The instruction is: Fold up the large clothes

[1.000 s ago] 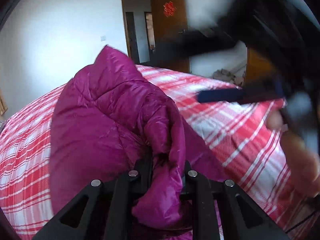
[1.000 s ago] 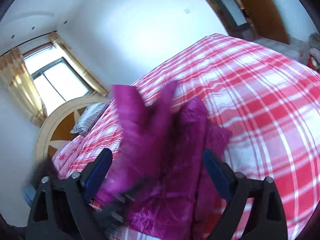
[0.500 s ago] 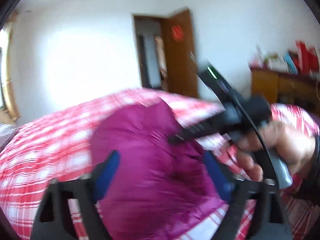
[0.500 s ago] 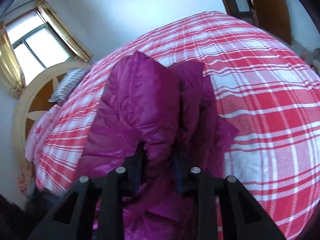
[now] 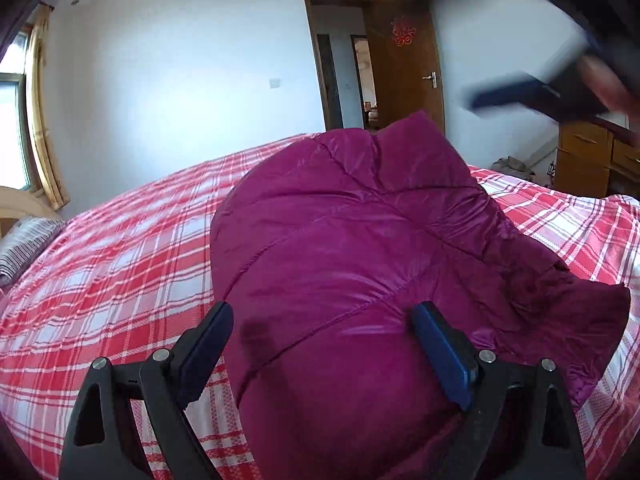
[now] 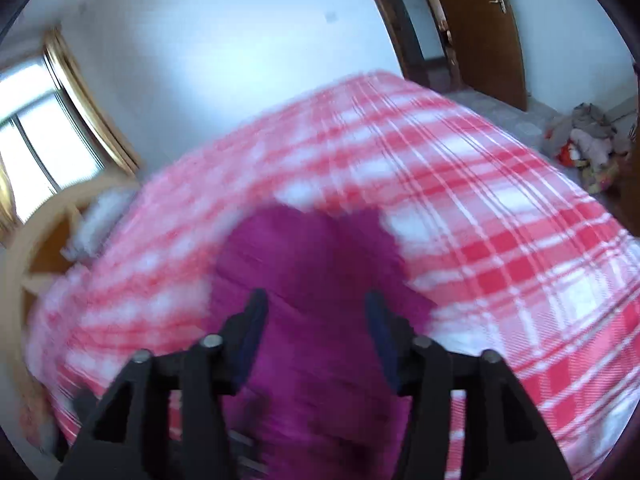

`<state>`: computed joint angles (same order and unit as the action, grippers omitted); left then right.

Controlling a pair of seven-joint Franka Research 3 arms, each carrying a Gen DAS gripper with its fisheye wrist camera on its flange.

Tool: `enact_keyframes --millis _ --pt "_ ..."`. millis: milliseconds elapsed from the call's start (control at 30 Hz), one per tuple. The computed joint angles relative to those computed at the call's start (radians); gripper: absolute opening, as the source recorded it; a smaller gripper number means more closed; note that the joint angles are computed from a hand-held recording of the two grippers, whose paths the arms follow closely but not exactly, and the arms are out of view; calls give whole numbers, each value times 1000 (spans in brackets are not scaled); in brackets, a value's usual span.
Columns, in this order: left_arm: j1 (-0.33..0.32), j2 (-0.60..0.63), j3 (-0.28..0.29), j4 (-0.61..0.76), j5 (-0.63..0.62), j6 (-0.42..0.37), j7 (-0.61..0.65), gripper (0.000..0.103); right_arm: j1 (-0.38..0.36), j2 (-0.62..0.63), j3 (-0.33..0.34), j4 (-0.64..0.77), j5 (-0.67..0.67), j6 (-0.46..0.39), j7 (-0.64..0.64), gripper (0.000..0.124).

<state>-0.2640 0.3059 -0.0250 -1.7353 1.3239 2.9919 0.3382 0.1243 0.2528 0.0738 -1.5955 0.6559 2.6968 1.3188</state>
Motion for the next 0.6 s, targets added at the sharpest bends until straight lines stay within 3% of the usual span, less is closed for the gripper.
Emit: enact_keyframes --millis 33,67,167,233,300,367,500,600 --pt "4 -4 2 -8 3 14 -8 92 -23 15 43 28 108 12 -74 76" --pt "20 -16 -3 -26 -27 32 14 92 -44 39 80 66 208 4 -155 79" --pt "22 -32 20 -34 -13 57 -30 92 -58 160 123 221 340 -51 -245 79" --pt "20 -61 44 -44 78 42 -128 92 -50 229 121 287 346 -54 -239 78" --pt "29 -77 40 -33 133 -33 -204 92 -22 271 80 310 263 -36 -132 76" --pt "60 -63 8 3 50 -72 -154 92 -24 282 74 292 228 -12 -86 74" --pt "89 34 -57 153 -274 -146 111 92 -39 277 81 234 183 52 -68 67" --pt "74 161 -93 340 -474 -313 274 92 -51 263 88 198 173 92 -67 67"
